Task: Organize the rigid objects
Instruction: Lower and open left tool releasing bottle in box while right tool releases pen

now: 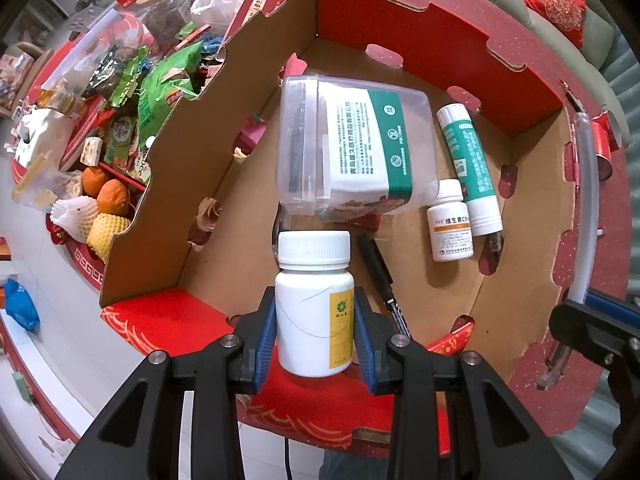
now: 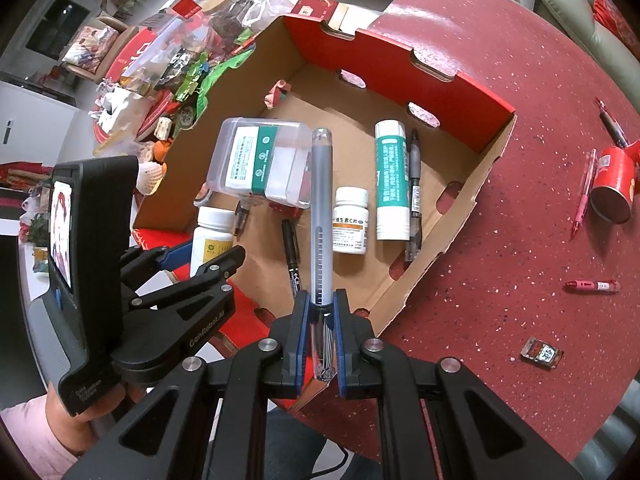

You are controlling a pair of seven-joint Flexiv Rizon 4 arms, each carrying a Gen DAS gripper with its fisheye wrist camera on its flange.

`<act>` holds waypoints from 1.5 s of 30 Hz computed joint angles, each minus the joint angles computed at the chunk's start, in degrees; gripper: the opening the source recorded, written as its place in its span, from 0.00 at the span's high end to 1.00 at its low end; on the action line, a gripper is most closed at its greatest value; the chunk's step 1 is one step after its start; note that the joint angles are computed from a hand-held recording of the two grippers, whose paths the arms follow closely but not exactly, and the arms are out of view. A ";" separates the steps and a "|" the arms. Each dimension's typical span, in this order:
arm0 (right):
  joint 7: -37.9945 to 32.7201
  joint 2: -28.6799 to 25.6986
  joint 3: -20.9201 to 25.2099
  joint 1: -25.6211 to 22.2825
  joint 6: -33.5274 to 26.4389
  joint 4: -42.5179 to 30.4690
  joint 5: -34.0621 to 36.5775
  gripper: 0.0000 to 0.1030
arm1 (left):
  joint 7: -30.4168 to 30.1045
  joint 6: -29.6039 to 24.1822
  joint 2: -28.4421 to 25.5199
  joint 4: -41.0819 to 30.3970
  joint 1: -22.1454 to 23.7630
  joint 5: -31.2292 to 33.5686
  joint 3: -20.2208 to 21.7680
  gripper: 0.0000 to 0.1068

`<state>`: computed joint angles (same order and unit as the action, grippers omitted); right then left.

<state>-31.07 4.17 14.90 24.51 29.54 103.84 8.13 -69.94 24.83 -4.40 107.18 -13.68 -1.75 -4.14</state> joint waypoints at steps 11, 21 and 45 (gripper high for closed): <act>-0.02 -0.25 -0.16 -0.10 -0.50 -0.37 -0.15 0.88 | -0.28 -0.05 -0.97 -0.97 -0.04 0.01 -0.10 0.65; -0.79 -1.00 -0.28 -0.14 -1.08 -1.05 0.21 0.88 | -0.29 -0.29 -1.04 -0.95 -0.02 -0.12 -0.05 0.65; -3.19 -4.40 -1.11 -0.96 -2.71 -2.59 2.50 0.88 | -1.01 -0.33 -3.67 -2.77 -0.72 1.78 -0.26 0.52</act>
<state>-34.26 -0.22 13.79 23.54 26.83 101.25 10.62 -70.95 24.49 -8.07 104.42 -14.40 0.04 -4.41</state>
